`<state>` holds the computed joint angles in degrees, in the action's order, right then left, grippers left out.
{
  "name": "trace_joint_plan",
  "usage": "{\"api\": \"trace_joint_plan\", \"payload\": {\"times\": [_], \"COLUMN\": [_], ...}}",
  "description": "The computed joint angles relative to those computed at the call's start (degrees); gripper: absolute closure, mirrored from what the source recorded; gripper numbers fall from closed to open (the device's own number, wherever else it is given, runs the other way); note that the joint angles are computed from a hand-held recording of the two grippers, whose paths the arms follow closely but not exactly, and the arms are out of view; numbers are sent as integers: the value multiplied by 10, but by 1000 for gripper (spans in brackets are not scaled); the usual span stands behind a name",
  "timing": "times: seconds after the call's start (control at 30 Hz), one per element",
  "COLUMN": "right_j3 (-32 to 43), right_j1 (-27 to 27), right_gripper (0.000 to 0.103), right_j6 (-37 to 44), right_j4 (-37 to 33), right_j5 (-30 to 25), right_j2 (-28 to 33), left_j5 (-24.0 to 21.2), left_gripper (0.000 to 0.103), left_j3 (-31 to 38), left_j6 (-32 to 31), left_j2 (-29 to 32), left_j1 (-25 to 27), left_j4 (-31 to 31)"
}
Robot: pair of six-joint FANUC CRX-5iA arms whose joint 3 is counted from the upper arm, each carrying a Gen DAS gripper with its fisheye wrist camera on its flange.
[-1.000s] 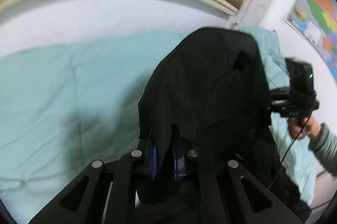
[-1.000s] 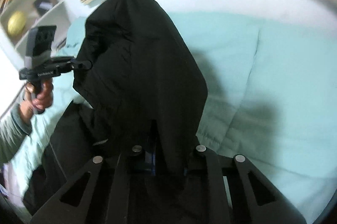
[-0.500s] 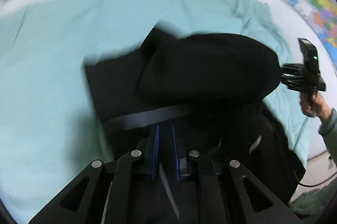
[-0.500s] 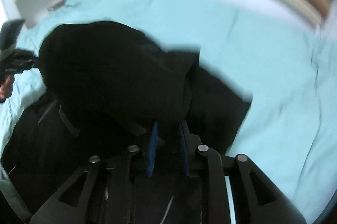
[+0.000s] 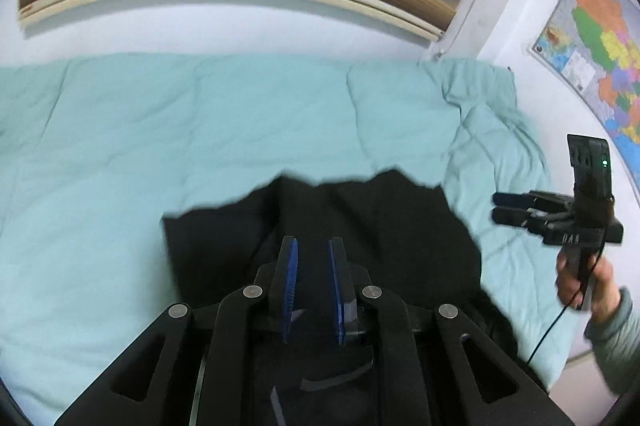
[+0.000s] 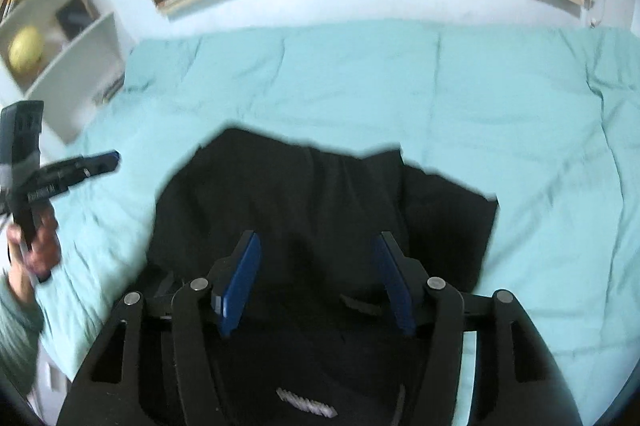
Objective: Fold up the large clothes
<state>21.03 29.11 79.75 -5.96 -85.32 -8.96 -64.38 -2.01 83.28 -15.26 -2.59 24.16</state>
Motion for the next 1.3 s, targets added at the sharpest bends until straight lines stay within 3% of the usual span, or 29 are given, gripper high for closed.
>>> {"api": "trace_joint_plan", "payload": {"times": [0.17, 0.3, 0.43, 0.5, 0.57, 0.7, 0.8, 0.93, 1.0, 1.1, 1.17, 1.3], "right_j3": [53, 18, -89, -150, -207, -289, -283, -237, -228, -221, -216, -231], "right_j1": [15, 13, 22, 36, 52, 128, 134, 79, 78, 82, 77, 65], "right_gripper": [40, 40, 40, 40, 41, 39, 38, 38, 38, 37, 37, 37], "right_j6": [-66, -73, -62, -77, -95, -159, -166, -118, -123, -135, -142, -142], "right_j4": [-10, -48, -73, -65, -50, 54, 60, -15, -1, 46, 62, 96], "right_j5": [13, 1, -17, -16, 18, 86, 80, 35, 34, 58, 74, 94], "right_j2": [74, 79, 32, 4, -29, -60, -60, -70, -88, -98, -89, -52], "left_j5": [25, -1, -27, -8, 25, 39, 20, 4, 11, 59, 78, 39], "left_gripper": [87, 87, 87, 87, 88, 90, 91, 90, 90, 90, 89, 89], "left_j3": [47, 26, -87, -145, -190, -161, -132, -121, -111, -144, -145, -99], "left_j6": [16, 24, 13, 21, 32, 106, 115, 98, 94, 37, 9, 46], "left_j2": [90, 112, 79, 55, 37, 61, 61, 35, 22, 5, 21, 93], "left_j1": [-39, -68, -70, -67, -67, -97, -110, -104, -104, -95, -108, -143], "left_j4": [39, 17, 46, 66, 84, 13, -22, -12, -11, 86, 123, 52]}}
